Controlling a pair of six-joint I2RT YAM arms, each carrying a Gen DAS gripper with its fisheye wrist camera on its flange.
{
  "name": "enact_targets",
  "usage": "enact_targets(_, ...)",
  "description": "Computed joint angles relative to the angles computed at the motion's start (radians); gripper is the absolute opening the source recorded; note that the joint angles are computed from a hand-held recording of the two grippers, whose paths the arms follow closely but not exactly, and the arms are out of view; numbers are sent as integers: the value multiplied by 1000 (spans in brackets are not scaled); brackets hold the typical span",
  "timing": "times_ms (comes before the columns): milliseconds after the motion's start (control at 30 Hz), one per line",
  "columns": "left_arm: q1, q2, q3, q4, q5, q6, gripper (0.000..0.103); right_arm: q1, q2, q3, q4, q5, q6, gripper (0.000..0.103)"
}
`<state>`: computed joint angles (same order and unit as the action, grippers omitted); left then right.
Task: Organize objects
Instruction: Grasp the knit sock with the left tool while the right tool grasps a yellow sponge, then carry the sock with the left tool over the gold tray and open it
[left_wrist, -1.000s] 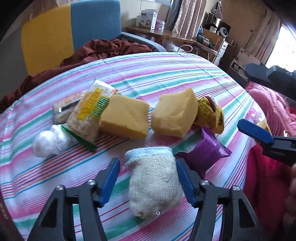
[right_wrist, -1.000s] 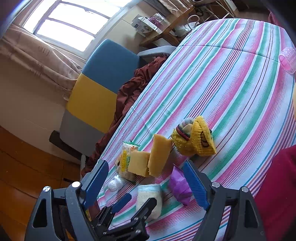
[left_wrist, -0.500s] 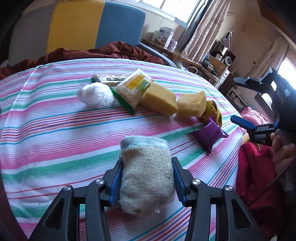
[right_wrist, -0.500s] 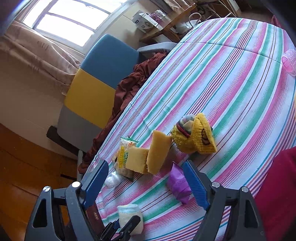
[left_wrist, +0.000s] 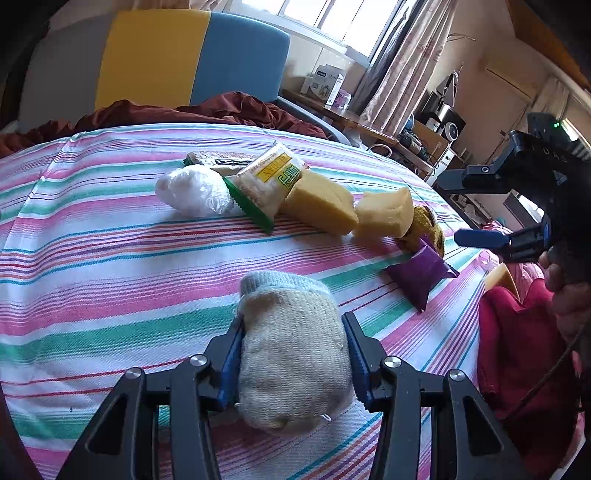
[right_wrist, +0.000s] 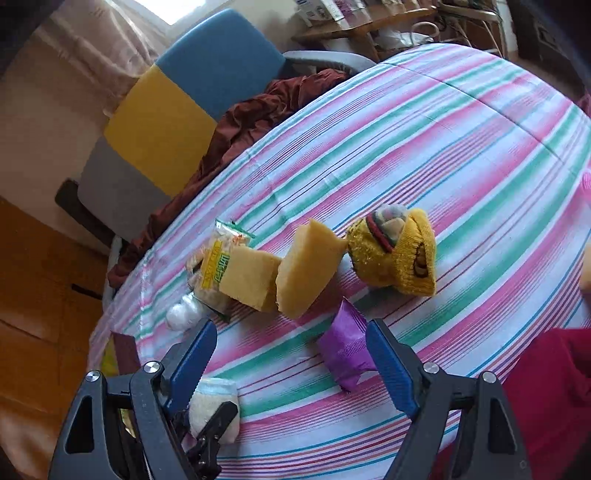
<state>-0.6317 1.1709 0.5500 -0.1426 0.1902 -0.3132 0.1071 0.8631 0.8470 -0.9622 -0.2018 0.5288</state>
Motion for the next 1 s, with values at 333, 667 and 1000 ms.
enact_targets(333, 29, -22, -26, 14, 40, 5, 51, 230, 493, 398, -230, 389, -498, 84)
enact_targets(667, 49, -24, -38, 30, 70, 5, 52, 336, 731, 411, -248, 568, -624, 83)
enact_targets(1000, 40, -24, -39, 32, 56, 9, 52, 285, 497, 331, -201, 484, -496, 66)
